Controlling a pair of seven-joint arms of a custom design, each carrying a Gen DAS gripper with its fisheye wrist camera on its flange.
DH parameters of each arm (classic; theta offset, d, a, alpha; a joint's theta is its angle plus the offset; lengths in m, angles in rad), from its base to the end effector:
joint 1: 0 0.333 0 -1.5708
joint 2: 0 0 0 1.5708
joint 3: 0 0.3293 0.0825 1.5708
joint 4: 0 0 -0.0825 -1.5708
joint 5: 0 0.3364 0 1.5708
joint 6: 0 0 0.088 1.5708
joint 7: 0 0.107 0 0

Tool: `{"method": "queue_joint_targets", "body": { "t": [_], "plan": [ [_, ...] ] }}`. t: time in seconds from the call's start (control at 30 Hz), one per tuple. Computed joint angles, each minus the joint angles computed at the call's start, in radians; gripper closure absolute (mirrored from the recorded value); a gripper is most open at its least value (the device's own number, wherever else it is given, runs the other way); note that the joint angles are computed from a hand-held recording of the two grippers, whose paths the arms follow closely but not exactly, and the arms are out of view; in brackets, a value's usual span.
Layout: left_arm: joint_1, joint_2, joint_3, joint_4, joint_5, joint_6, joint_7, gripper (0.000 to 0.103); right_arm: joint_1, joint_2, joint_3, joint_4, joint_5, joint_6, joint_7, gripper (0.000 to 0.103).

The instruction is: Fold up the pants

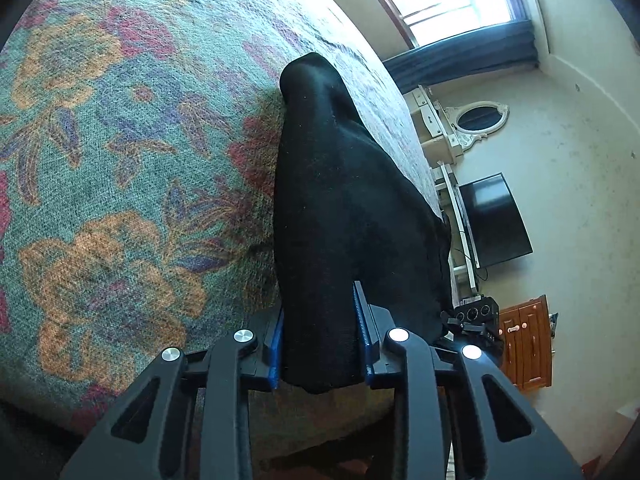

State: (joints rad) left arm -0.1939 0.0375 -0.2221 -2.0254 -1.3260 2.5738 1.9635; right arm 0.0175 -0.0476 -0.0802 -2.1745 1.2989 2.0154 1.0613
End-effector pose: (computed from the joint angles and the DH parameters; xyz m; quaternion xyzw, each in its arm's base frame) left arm 0.5132 -0.2073 0.5117 0.6719 -0.5502 0.4592 0.1870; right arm 0.4968 0.0250 0.4789 -0.5175 0.6686 0.2943 0.4456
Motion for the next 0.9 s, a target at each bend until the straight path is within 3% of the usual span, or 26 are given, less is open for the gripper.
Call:
{"method": "queue_joint_targets", "body": {
  "t": [0.13,0.23,0.33,0.4,0.47,0.63,0.9],
  "plan": [
    [-0.002,-0.002,0.000,-0.006,-0.011,0.003,0.023,0.074,-0.008,0.011,-0.006,-0.002,0.008,-0.015,-0.015,0.070],
    [-0.001,0.007,0.000,0.008,-0.005,-0.007,0.034,0.067,-0.009,0.017,-0.001,0.013,-0.018,-0.014,-0.021,0.064],
    [0.002,-0.009,0.002,0.002,0.011,-0.005,0.033,0.053,-0.006,-0.003,0.006,0.043,-0.118,0.017,-0.007,0.046],
    [0.011,-0.032,0.012,-0.010,-0.039,-0.017,0.087,0.034,-0.002,-0.021,0.007,0.062,-0.171,0.069,-0.016,0.021],
    [0.020,-0.037,0.026,-0.001,-0.054,-0.023,0.120,0.032,-0.004,-0.005,-0.004,0.096,-0.170,0.085,-0.029,0.015],
    [0.050,0.085,0.032,0.151,0.071,-0.054,0.057,0.031,-0.034,0.154,0.001,0.247,-0.119,0.047,0.007,0.014],
    [0.101,0.349,-0.040,0.460,0.228,-0.063,-0.056,0.031,-0.097,0.352,0.089,0.494,-0.101,-0.029,0.011,0.014]
  ]
}}
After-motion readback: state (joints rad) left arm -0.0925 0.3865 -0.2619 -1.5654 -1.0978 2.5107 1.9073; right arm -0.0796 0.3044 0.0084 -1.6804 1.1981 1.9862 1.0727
